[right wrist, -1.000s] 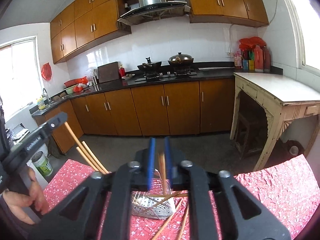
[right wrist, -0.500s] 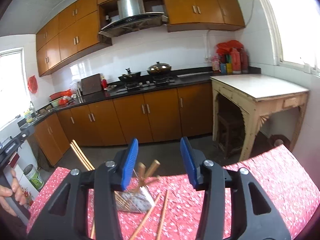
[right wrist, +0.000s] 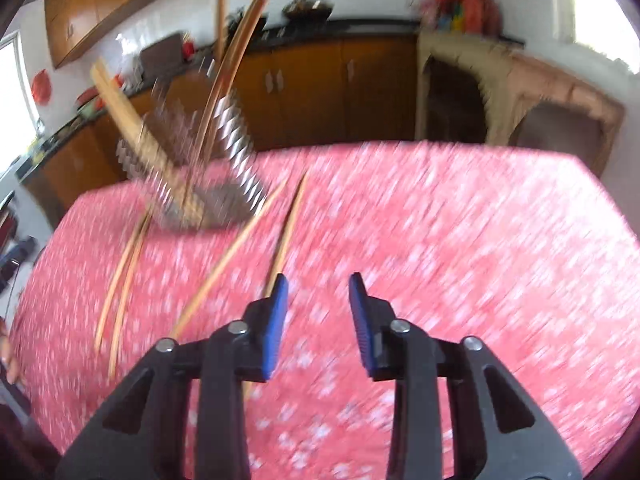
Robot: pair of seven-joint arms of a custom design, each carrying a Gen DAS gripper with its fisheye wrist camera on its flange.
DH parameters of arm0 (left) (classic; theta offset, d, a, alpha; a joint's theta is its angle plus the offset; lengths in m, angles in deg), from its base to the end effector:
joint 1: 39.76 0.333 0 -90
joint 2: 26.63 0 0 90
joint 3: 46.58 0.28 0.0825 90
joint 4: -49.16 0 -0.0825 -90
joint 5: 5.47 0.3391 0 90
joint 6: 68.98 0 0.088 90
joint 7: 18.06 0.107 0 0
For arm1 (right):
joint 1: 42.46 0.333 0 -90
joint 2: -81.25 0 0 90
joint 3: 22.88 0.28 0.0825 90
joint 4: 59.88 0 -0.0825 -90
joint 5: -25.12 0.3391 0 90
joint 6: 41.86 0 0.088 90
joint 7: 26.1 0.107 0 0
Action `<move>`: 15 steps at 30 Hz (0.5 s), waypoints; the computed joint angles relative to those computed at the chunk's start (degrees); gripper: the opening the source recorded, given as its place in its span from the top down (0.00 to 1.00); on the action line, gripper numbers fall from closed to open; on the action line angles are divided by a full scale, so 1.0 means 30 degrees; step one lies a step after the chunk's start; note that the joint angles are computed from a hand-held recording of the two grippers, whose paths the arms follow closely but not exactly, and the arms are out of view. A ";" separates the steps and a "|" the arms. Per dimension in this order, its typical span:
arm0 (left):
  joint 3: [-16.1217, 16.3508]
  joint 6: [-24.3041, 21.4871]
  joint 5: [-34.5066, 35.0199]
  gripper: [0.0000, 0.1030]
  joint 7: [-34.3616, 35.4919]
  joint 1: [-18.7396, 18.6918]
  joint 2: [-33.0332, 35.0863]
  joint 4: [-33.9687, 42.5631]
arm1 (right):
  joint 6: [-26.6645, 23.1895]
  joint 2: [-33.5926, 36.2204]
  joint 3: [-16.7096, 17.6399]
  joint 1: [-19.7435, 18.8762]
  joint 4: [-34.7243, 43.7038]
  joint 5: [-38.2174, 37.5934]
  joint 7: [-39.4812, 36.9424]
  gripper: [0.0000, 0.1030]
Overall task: Organize utensils
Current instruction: 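Move both open tools back toward the chopsticks on the tablecloth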
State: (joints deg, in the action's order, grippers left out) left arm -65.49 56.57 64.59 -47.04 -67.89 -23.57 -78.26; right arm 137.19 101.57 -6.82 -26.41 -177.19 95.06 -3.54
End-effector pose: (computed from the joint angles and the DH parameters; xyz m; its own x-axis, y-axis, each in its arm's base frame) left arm 0.3676 -0.3444 0.3555 0.4188 -0.9077 0.0245 -0.5376 -0.2696 -0.7990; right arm 0.5196 0.2215 0.3112 0.4941 -0.8586 -0.1368 -0.6841 -0.2868 -0.6707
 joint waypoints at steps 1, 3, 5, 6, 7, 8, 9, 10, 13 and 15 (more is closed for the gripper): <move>-0.0035 0.0155 -0.0240 0.24 0.0372 -0.0022 0.0364 0.0154 | -0.0080 0.0040 0.0073 0.0056 -0.0110 0.0046 -0.0003 0.72; 0.0009 0.0763 -0.0366 0.24 0.0577 -0.0098 0.0951 0.0363 | -0.0336 0.0154 0.0192 0.0227 -0.0342 0.0103 -0.0047 0.72; 0.0147 0.1620 -0.0435 0.26 0.0504 -0.0105 0.1319 0.0449 | -0.0255 0.0301 0.0194 0.0563 -0.0472 -0.0155 0.0033 0.72; 0.0194 0.1868 -0.0433 0.30 0.0423 -0.0159 0.1550 0.0524 | -0.0150 0.0388 0.0091 0.0744 -0.0506 -0.0437 0.0214 0.72; 0.0267 0.2073 -0.0564 0.31 0.0542 -0.0171 0.1714 0.0625 | -0.0085 0.0479 -0.0049 0.0903 -0.0549 -0.0809 0.0493 0.72; 0.0354 0.2285 -0.0825 0.35 0.0783 -0.0144 0.1928 0.0802 | -0.0073 0.0565 -0.0083 0.1011 -0.0582 -0.1117 0.0743 0.72; 0.0387 0.2257 -0.1014 0.38 0.0876 -0.0230 0.2231 0.1087 | 0.0023 0.0642 -0.0056 0.1038 -0.0620 -0.1317 0.0896 0.72; 0.0470 0.2495 -0.1254 0.40 0.0927 -0.0226 0.2399 0.1161 | 0.0088 0.0683 -0.0209 0.1201 -0.0637 -0.1755 0.1332 0.72; 0.0764 0.3454 -0.1772 0.50 0.0884 -0.0101 0.2751 0.1250 | 0.0513 0.0844 -0.0064 0.1239 -0.0710 -0.2556 0.2074 0.73; 0.0911 0.3992 -0.1846 0.51 0.0854 -0.0087 0.3024 0.1411 | 0.0780 0.0993 -0.0150 0.1408 -0.0670 -0.3265 0.2685 0.73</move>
State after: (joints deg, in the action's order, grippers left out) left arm -62.76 68.55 59.05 -44.47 -68.15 -14.50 -74.02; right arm 139.53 104.55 -7.27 -22.19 -179.20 85.26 4.52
